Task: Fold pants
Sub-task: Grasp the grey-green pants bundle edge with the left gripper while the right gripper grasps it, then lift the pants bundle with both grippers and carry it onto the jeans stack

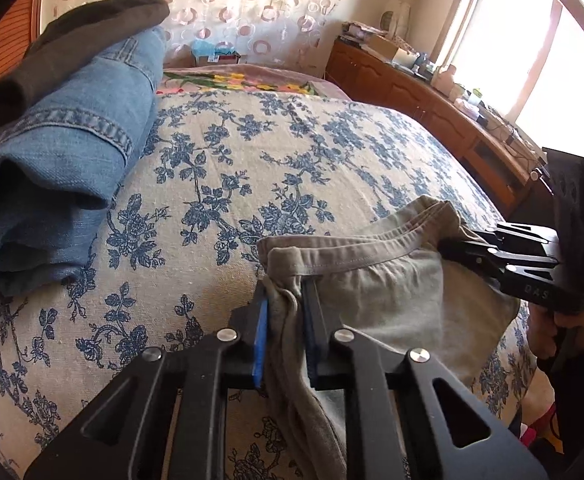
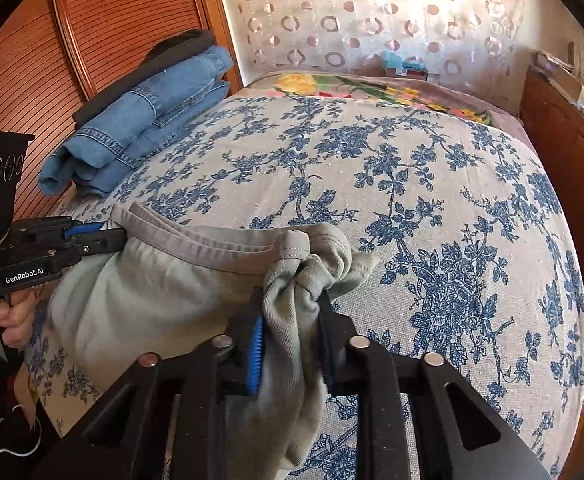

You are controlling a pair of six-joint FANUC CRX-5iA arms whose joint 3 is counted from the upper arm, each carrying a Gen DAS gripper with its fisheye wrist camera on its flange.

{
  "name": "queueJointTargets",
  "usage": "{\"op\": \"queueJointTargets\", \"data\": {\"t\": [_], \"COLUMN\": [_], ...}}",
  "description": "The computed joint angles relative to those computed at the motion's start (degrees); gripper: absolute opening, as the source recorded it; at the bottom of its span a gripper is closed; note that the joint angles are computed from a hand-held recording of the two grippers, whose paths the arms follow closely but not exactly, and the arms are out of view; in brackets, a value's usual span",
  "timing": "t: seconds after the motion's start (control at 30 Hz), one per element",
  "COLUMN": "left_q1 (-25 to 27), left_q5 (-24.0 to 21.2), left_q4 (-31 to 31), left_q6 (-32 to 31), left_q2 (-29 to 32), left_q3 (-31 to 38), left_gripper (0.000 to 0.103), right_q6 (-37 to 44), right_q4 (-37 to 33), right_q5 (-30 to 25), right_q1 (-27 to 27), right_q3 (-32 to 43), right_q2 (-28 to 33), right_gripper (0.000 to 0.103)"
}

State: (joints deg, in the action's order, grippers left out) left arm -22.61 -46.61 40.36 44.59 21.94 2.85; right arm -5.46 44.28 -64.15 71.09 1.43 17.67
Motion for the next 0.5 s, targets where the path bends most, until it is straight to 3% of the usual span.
{"op": "queueJointTargets", "data": {"t": [0.13,0.3,0.5], "left_q1": [-0.13,-0.29,-0.32], "left_q5": [3.09,7.53,11.66], "left_q4": [4.41,11.56,16.54], "left_q6": [-4.72,-10.97,-15.22], "left_q2": [-3.45,-9.06,-12.8], "left_q3": [-4.54,-11.28,-14.69], "left_gripper": [0.015,0.015,0.015], "right_q6": [-1.96,-2.4,-1.16], "right_q4": [3.25,8.92,13.35], "right_q5": [-2.48,-6.2,-8.16], "right_q1": [1.27,3.55,4.99], "right_q3": [0.29,1.35,2.37], "right_q2": [0.55,1.03,0.9], "right_gripper": [0.014,0.014,0.014]}}
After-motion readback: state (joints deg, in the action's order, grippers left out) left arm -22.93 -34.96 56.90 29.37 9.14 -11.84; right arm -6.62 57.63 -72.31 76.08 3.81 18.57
